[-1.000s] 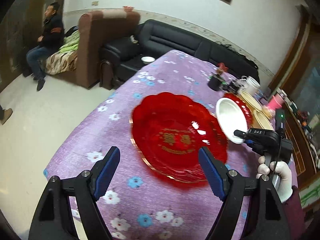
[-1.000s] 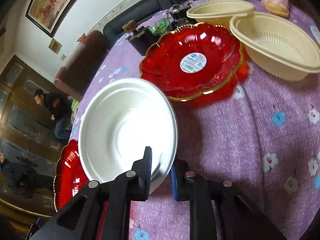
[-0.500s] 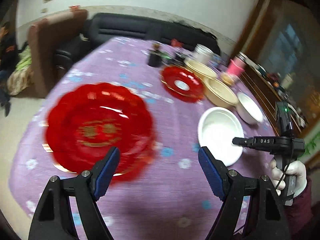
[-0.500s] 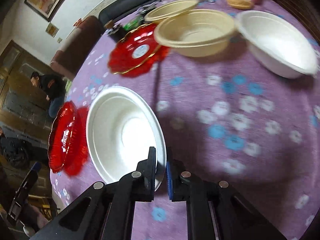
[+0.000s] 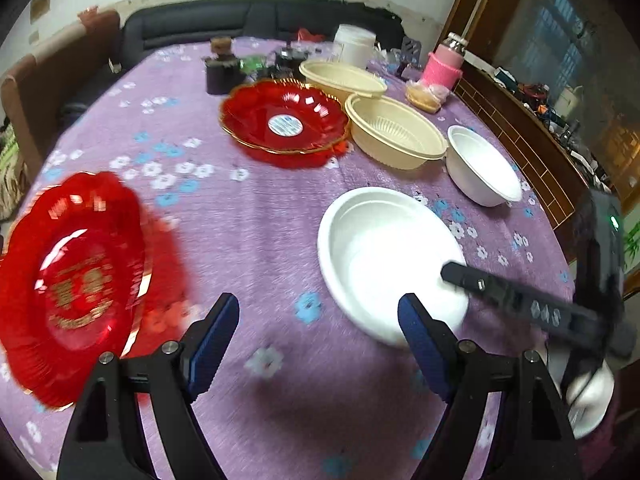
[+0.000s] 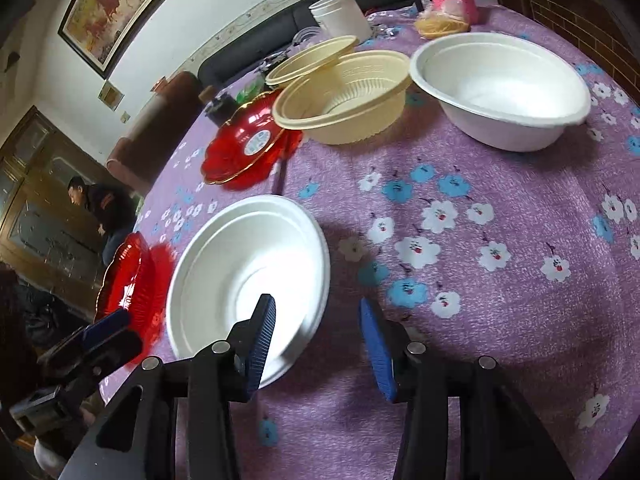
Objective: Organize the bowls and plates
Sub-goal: 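Grasp the rim of the white paper bowl with the right gripper, then carry the white bowl over the red Wedding plate and lower it inside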
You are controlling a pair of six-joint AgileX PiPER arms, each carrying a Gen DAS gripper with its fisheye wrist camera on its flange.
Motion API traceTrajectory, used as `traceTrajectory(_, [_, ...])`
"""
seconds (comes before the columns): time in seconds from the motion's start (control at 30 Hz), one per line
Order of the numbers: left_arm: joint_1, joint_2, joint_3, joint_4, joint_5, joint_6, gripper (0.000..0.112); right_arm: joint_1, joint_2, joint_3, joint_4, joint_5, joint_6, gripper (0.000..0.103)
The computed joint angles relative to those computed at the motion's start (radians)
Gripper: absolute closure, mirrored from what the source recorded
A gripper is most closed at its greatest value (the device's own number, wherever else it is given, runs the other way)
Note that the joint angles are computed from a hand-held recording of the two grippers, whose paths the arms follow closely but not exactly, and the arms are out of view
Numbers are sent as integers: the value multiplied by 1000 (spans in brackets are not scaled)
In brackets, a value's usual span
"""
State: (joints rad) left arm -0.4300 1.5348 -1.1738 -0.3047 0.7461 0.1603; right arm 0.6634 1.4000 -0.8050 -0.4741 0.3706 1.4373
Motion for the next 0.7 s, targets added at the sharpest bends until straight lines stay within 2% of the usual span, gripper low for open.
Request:
traceTrajectory(0.13, [-17, 120, -91, 23, 17, -73, 31, -2, -13, 38, -53, -18, 63, 56])
traceTrajectory(0.33, [-62, 221, -158, 104, 34, -163, 32, 14, -10, 51, -146, -27, 162, 64])
traceTrajectory(0.4, [-60, 230, -158, 68, 34, -139, 32, 23, 5, 39, -188, -23, 197, 71])
traceTrajectory(0.47, [-55, 228, -153, 33, 37, -113, 32, 28, 21, 28, -188, -34, 198, 82])
traceTrajectory(0.5, [-50, 225, -148, 11, 38, -94, 41, 30, 28, 23, -185, -41, 195, 85])
traceTrajectory(0.53, [-46, 224, -150, -12, 49, -73, 60, 35, 32, 19, -188, -43, 198, 87])
traceTrajectory(0.6, [-36, 226, -156, -48, 80, -29, 76, 56, 33, 12, -246, -31, 255, 88])
traceTrajectory(0.7, [-37, 186, -123, -43, 66, -33, 76, 105, 28, -15, -323, 27, 309, 90])
